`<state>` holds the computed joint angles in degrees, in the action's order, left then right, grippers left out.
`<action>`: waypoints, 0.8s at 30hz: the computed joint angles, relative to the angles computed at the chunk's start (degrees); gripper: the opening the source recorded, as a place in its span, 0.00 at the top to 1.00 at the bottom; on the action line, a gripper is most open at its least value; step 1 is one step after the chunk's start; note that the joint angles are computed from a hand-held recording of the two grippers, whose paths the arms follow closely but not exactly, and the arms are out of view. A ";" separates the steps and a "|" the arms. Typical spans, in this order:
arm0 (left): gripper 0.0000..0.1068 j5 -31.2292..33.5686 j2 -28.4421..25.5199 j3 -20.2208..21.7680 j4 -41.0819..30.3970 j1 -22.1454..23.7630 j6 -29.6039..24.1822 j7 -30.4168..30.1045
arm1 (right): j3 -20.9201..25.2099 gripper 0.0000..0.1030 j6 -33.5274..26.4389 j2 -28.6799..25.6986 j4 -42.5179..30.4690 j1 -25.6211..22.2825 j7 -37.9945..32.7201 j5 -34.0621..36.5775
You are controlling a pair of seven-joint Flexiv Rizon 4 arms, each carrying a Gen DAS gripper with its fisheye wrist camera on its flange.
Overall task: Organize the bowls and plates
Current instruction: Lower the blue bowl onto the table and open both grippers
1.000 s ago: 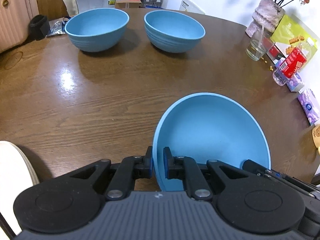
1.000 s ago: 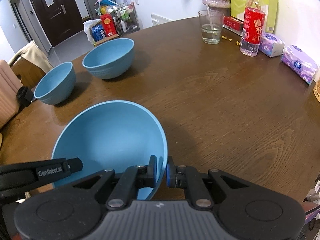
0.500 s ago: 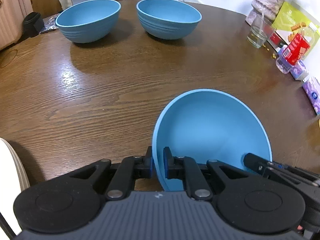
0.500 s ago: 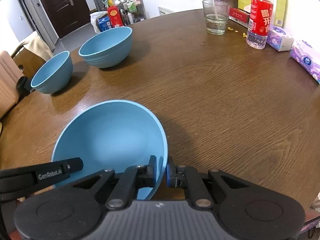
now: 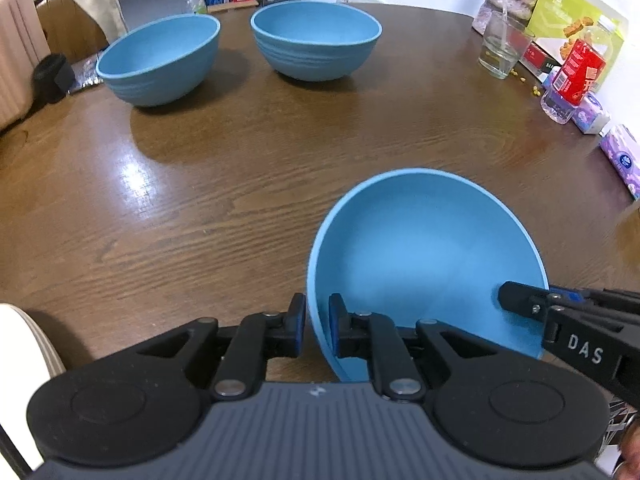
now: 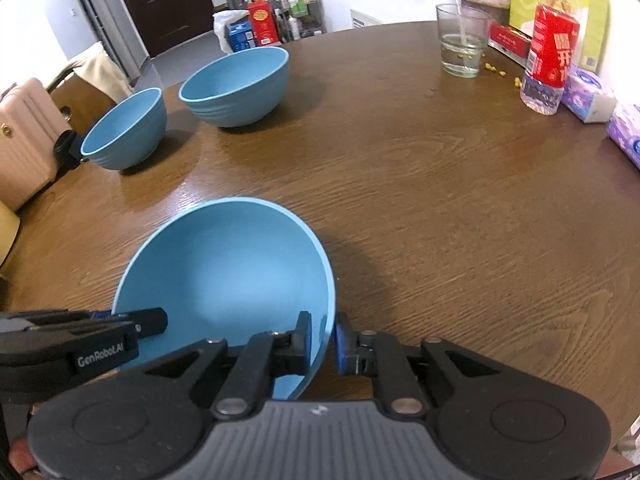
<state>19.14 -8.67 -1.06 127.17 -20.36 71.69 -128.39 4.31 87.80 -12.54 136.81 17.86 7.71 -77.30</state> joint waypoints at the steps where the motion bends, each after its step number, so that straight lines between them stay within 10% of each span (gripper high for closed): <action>1: 0.79 0.56 0.26 0.16 -0.11 -0.08 -0.18 -0.10 | -0.02 0.87 0.09 0.23 0.08 -0.12 -0.45 -0.10; 12: 0.18 5.57 4.38 -0.54 0.21 1.11 0.27 -0.60 | 1.67 0.18 -0.34 3.45 1.41 -0.50 -11.08 6.81; 24: 0.04 6.18 11.34 -2.47 2.07 5.04 -3.29 2.20 | 8.28 0.06 -8.69 7.01 0.05 3.52 -40.23 37.31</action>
<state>25.32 2.67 -3.53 129.24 -15.32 68.40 -126.20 12.59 79.11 -5.53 136.86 21.38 -32.51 -39.99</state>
